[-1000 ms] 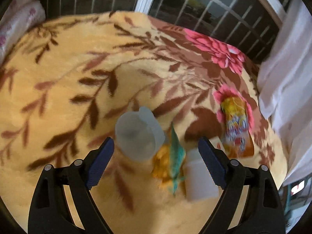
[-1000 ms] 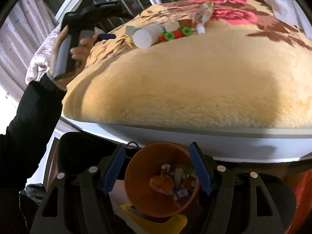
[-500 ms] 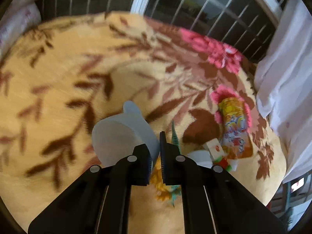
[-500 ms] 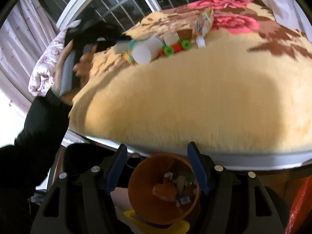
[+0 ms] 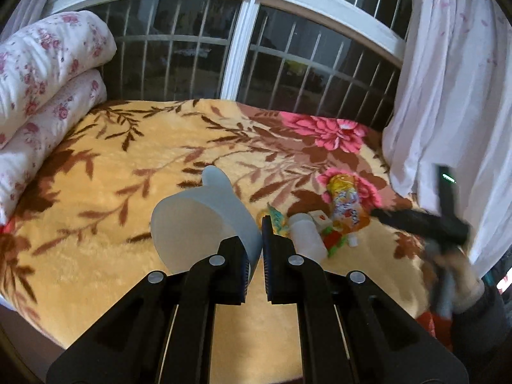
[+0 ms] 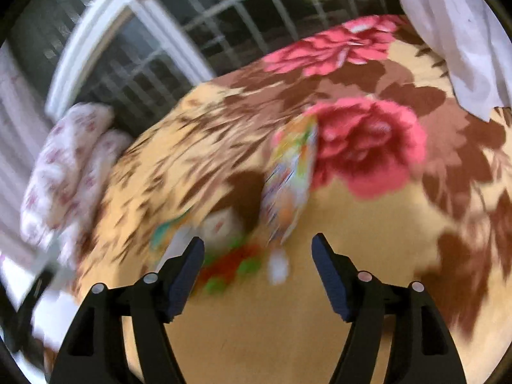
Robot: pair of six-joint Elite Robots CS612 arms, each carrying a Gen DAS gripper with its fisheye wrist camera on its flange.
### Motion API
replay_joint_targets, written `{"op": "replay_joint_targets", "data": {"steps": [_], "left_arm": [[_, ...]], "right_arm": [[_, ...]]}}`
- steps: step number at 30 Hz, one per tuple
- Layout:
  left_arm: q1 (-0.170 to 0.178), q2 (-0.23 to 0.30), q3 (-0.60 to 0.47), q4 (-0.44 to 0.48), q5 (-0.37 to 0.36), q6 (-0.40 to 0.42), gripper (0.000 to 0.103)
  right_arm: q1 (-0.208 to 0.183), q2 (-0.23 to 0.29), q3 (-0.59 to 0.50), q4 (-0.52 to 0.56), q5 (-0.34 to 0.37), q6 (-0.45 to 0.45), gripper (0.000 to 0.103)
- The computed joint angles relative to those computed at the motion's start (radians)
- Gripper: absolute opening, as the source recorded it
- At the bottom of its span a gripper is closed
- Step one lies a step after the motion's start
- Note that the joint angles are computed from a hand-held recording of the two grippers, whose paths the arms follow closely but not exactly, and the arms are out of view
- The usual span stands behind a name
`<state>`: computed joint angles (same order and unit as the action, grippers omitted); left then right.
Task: Collect trash
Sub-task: 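Grasp the orange juice pouch with the right gripper while the left holds the lid, then carry the lid and pouch over the orange bucket and release both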
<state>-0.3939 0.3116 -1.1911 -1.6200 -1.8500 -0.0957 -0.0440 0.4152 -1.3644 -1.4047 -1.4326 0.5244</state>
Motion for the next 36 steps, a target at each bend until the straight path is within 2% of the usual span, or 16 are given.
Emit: {"op": "replay_joint_targets", "data": {"steps": [5, 10, 11, 12, 13, 14, 16, 18, 22, 25, 28, 30, 36], "left_arm": [[0.004, 0.017, -0.028, 0.001, -0.013, -0.018, 0.007], [0.003, 0.021, -0.020, 0.012, -0.019, -0.012, 0.007], [0.003, 0.020, -0.014, 0.009, -0.026, -0.019, 0.007], [0.005, 0.018, 0.001, -0.007, -0.049, -0.033, 0.007], [0.007, 0.014, 0.016, -0.019, -0.074, -0.043, 0.007], [0.007, 0.008, 0.034, -0.031, -0.092, -0.052, 0.007], [0.001, -0.011, 0.074, -0.033, -0.087, -0.059, 0.007], [-0.003, -0.023, 0.089, -0.024, -0.066, -0.057, 0.007], [0.000, -0.015, 0.048, -0.037, -0.068, -0.053, 0.007], [-0.001, 0.001, -0.001, -0.038, -0.074, -0.048, 0.007], [-0.010, 0.018, -0.058, -0.009, -0.065, -0.020, 0.007], [-0.015, 0.031, -0.095, 0.013, -0.065, -0.002, 0.007], [-0.021, 0.067, -0.194, 0.074, -0.094, 0.022, 0.007]], "right_arm": [[-0.008, -0.048, 0.129, -0.006, -0.016, 0.027, 0.069], [-0.003, -0.064, 0.188, 0.002, -0.030, 0.035, 0.067], [-0.004, -0.067, 0.198, -0.001, -0.025, 0.036, 0.050], [-0.005, -0.071, 0.210, -0.002, -0.015, 0.036, 0.041], [-0.006, -0.073, 0.223, -0.006, 0.010, 0.044, 0.040], [-0.004, -0.072, 0.227, -0.022, 0.010, 0.055, 0.030], [0.000, -0.067, 0.213, -0.065, 0.001, 0.078, 0.029], [0.011, -0.058, 0.178, -0.127, -0.038, 0.073, 0.029], [0.069, -0.067, 0.103, -0.156, -0.251, -0.115, 0.029], [0.114, -0.055, 0.035, -0.153, -0.389, -0.207, 0.029], [0.154, -0.040, -0.021, -0.147, -0.484, -0.249, 0.029], [0.181, -0.022, -0.063, -0.150, -0.525, -0.276, 0.029], [0.247, 0.028, -0.163, -0.123, -0.563, -0.332, 0.029]]}}
